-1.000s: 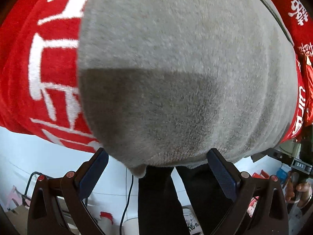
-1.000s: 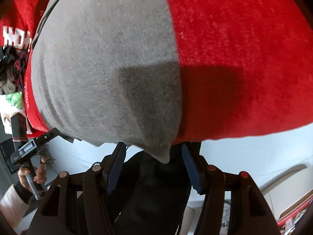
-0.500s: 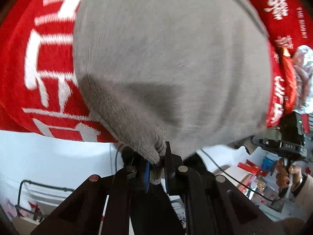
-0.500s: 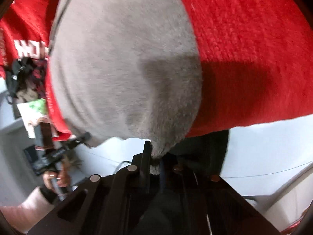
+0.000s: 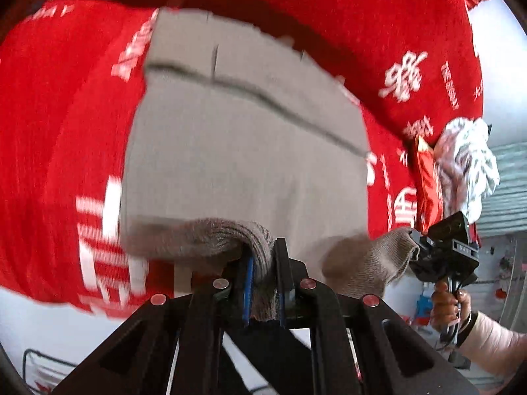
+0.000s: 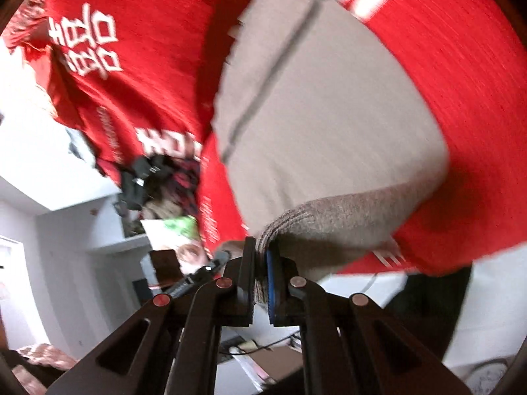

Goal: Fold small clothes
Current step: 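Carry the held hem over the body with both tools toward the collar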

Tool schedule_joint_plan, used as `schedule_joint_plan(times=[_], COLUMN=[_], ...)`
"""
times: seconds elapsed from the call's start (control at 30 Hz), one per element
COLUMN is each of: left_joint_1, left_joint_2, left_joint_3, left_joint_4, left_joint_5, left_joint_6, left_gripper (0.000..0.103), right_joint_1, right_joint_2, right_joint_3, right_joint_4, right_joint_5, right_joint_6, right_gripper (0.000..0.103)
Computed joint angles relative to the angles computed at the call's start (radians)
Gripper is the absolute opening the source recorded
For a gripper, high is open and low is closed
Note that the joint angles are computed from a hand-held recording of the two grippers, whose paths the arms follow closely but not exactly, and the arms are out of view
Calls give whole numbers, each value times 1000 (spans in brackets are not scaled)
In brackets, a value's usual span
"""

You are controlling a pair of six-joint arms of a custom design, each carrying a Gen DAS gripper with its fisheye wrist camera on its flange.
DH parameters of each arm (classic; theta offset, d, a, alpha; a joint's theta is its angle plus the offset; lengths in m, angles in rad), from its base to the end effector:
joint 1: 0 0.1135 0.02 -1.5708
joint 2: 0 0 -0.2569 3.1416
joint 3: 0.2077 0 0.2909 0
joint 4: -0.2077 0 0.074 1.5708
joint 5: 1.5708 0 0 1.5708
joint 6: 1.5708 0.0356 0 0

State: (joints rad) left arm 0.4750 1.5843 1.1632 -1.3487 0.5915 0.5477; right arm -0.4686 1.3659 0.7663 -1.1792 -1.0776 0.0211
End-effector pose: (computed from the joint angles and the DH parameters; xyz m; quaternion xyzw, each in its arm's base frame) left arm 0.2646 0.1137 0.2073 0.0057 0.9523 -0.2994 0.0591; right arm 0.2085 -0.0704 0.1650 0.2586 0.8153 0.5174 0.0264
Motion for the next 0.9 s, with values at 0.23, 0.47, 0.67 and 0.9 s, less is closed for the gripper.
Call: schedule_joint_plan(times=[0.23,0.47,0.67,0.9], left_joint_1=[-126,-203,-283,-336], left_joint_2=[214,511,785,990], left_joint_3=[336,719,1024,1272], left_joint_4=[78,166,208,142], left_joint_5=[43,1,-119,-318], left_joint_6=[-167,-322,-433,-491], left_gripper=[13,13,13,13], right_joint_1=[65,144,168,166], right_joint_2=[186,509,832,1047], right_joint_3=[260,615,940,1139], right_joint_4=[271,488,452,415], right_joint_5=[-86,-51,35,108], right_joint_6=[290,479,494,545], right_gripper=[6,6,6,6])
